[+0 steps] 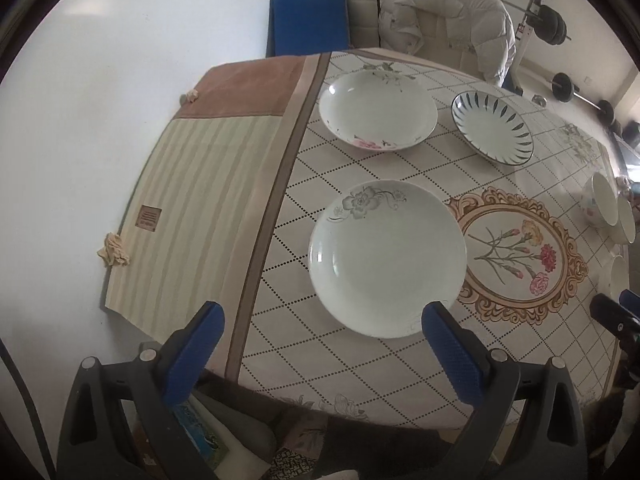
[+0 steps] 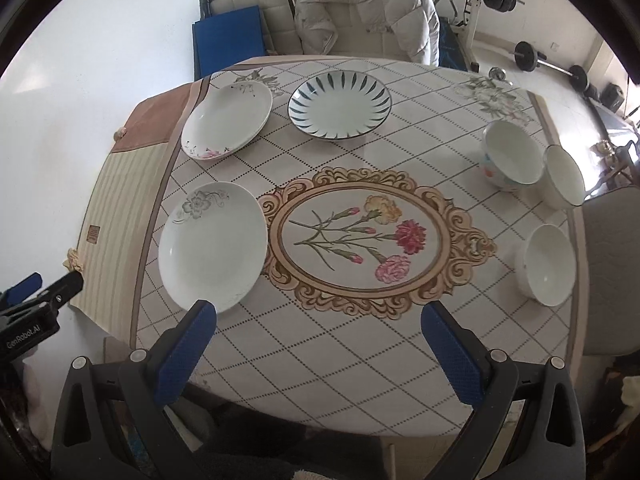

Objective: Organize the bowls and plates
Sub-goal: 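Grasp the grey-flower white plate rim with the left tool while the right tool grips it too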

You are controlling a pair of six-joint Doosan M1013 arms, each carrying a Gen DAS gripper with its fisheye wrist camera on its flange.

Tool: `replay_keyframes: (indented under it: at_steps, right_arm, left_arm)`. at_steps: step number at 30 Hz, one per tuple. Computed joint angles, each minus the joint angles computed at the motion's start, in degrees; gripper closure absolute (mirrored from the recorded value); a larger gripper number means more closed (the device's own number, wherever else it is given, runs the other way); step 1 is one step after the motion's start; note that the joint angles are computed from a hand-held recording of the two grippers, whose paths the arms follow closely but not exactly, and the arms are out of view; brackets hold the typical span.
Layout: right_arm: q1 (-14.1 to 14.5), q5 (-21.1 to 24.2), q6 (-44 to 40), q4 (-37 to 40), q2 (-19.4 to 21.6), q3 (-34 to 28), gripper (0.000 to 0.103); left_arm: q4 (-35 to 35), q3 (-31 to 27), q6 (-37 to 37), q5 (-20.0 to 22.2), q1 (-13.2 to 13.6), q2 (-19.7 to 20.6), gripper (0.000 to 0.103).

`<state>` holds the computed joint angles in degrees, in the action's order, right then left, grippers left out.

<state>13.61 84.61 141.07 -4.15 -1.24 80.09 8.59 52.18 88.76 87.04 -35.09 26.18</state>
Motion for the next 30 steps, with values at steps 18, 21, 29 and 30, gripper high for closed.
replay_keyframes:
  at_steps: [18, 21, 29, 30]
  right_arm:
    - [-6.06, -5.91, -5.8, 21.07, 16.44, 0.2, 0.016]
    - [-6.34, -6.52, -5.76, 22.55, 17.3, 0.41, 0.028]
    - [-6.68, -8.85, -4.88, 25.86, 17.99, 2.24, 0.069]
    - [-6.86, -10.01, -5.31, 27.07, 17.75, 2.78, 0.073]
  left_arm:
    - [-17.48, -19.5, 11.5, 20.1, 7.1, 21.52, 0.047]
    - [-19.44, -19.62, 12.12, 21.17, 7.23, 21.88, 0.058]
    - [-20.02, -17.5, 12.13, 18.64, 6.77, 20.83, 0.082]
    - [-19.8, -17.05, 12.26, 18.12, 6.72, 20.43, 0.083]
